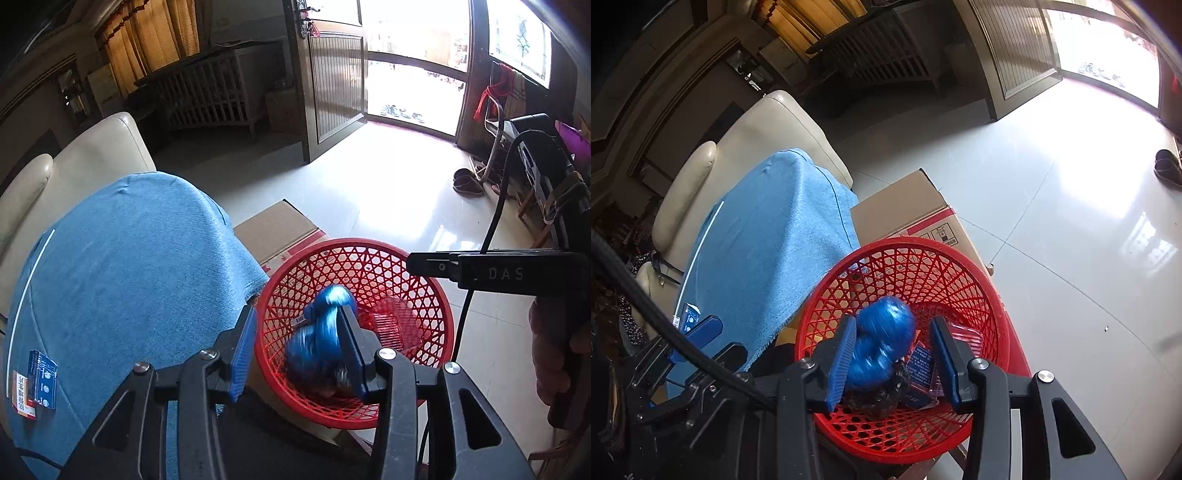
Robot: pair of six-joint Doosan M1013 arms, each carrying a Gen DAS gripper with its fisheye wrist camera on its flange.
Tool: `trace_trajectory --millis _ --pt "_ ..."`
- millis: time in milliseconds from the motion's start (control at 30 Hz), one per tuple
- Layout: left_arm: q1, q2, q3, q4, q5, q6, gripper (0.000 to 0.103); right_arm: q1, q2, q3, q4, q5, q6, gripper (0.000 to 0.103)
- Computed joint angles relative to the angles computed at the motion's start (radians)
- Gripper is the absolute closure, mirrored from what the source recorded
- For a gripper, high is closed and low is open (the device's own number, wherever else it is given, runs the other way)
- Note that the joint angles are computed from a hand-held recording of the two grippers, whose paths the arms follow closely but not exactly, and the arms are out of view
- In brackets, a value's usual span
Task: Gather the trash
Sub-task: 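Open both grippers to drop the black and blue bags into the basket, then move both grippers back over the table toward the two medicine boxes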
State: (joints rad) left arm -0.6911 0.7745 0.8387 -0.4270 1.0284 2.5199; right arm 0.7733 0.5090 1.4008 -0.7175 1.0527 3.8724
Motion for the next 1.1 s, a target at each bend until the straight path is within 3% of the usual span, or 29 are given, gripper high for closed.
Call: trace_trajectory --millis 200,300,700,1100 --pt "0.014 -0.008 -0.005 -0.009 -0.036 -0.019 0.054 0.003 0.001 -0.008 -0.011 0.012 -0.002 0.058" --pt "0.027 -0.018 0.003 -0.024 -0.085 -0.026 0.043 0.003 0.003 -0.014 -0.016 0.016 -0.005 0.058" --pt "0.081 0.015 -0.081 0.048 -0.149 -0.219 0.042 0.0 0.022 -0.063 -0.018 0.035 -0.069 0.058" --pt "0.141 0.041 -0.117 0.246 -0.25 -0.465 0.042 -0.009 0.051 -0.132 -0.007 0.044 -0.16 0.058"
